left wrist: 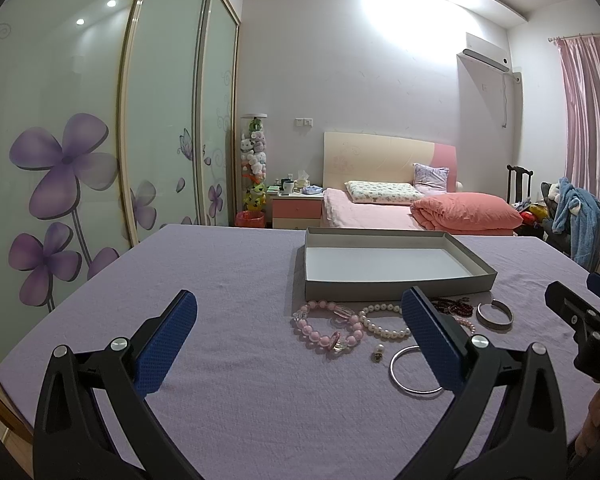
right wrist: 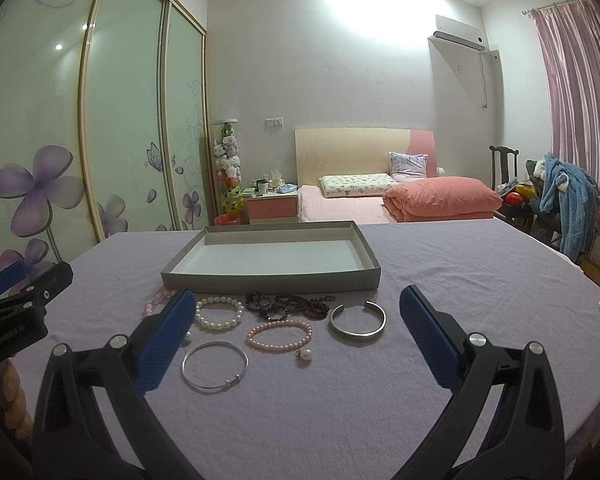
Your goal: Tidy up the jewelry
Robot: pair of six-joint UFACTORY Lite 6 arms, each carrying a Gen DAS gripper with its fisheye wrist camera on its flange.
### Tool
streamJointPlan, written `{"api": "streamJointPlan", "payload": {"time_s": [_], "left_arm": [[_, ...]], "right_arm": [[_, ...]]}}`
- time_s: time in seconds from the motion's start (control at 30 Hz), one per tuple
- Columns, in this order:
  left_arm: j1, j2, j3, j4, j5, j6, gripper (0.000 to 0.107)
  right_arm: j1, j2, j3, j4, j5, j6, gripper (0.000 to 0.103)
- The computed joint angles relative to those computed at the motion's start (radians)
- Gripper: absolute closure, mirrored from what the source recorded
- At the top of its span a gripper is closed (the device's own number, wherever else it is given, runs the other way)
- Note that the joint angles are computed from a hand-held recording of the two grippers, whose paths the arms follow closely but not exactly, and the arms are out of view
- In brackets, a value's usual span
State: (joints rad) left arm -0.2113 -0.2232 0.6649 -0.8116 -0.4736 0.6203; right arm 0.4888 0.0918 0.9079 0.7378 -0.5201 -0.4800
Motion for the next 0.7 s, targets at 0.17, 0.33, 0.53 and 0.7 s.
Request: {"api": "streamJointPlan", "payload": {"time_s": [0.17,0.33,0.53,0.7], "left_arm": [[0.000,0.000,0.000,-0.001,-0.001,0.001,0.006],[0.000,0.000,0.000,-0.001,-0.001,0.001,0.006],[-0.010,-0.010,-0.003,-0.029,-0.001,0.025,0.006],[-0.010,-0.014,-0.005,-0.030,0.000,0.027,0.006]], "right_arm": [[0.000,0.001,0.000,0.000,0.000,0.000,0.004],[-0.001,0.002,0.002,0.002,0.001,-0.002,0.004],[-0.001,0.001,0.001,-0.001,0.000,0.000,0.004],[-0.001,0.001,0.001,-0.001,0.000,0.001,0.004]]}}
